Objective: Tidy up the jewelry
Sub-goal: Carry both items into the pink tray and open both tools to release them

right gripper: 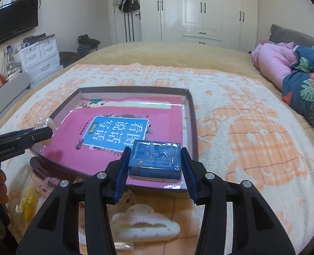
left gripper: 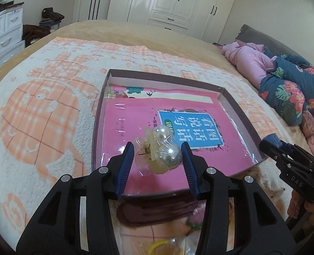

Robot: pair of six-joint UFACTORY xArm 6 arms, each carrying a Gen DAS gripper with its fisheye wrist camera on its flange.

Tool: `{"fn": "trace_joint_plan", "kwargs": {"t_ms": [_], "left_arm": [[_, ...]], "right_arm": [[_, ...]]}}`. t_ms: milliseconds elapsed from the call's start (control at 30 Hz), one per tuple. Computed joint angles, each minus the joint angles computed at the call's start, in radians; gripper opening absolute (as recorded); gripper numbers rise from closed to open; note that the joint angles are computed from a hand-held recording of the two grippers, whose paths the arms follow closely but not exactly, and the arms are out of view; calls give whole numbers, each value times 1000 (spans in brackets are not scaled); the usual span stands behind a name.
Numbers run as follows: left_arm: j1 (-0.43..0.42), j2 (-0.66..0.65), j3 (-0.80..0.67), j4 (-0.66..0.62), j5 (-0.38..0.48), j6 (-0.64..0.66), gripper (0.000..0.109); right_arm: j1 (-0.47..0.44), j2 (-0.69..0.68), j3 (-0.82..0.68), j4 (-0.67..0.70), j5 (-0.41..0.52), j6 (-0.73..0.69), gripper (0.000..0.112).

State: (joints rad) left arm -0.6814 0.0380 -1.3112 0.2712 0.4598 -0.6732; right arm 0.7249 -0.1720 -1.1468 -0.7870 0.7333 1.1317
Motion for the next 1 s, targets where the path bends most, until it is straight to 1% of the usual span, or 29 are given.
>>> {"fn": "trace_joint_plan", "kwargs": {"t_ms": [200, 500, 767, 1000], "left_arm": [[2, 48, -49, -31, 35, 43, 37], [-4, 85, -84, -47, 61, 76, 37], [-8, 95, -95, -32, 66, 76, 37], [-7, 90, -86, -25, 55, 65, 37]], "right_arm": [[-29, 46, -25, 50, -27, -50, 45], [-60, 106, -70, 106, -56, -118, 45], [-72, 129, -74, 151, -74, -153, 45], [-75, 123, -58, 158, -87, -144, 46]]}}
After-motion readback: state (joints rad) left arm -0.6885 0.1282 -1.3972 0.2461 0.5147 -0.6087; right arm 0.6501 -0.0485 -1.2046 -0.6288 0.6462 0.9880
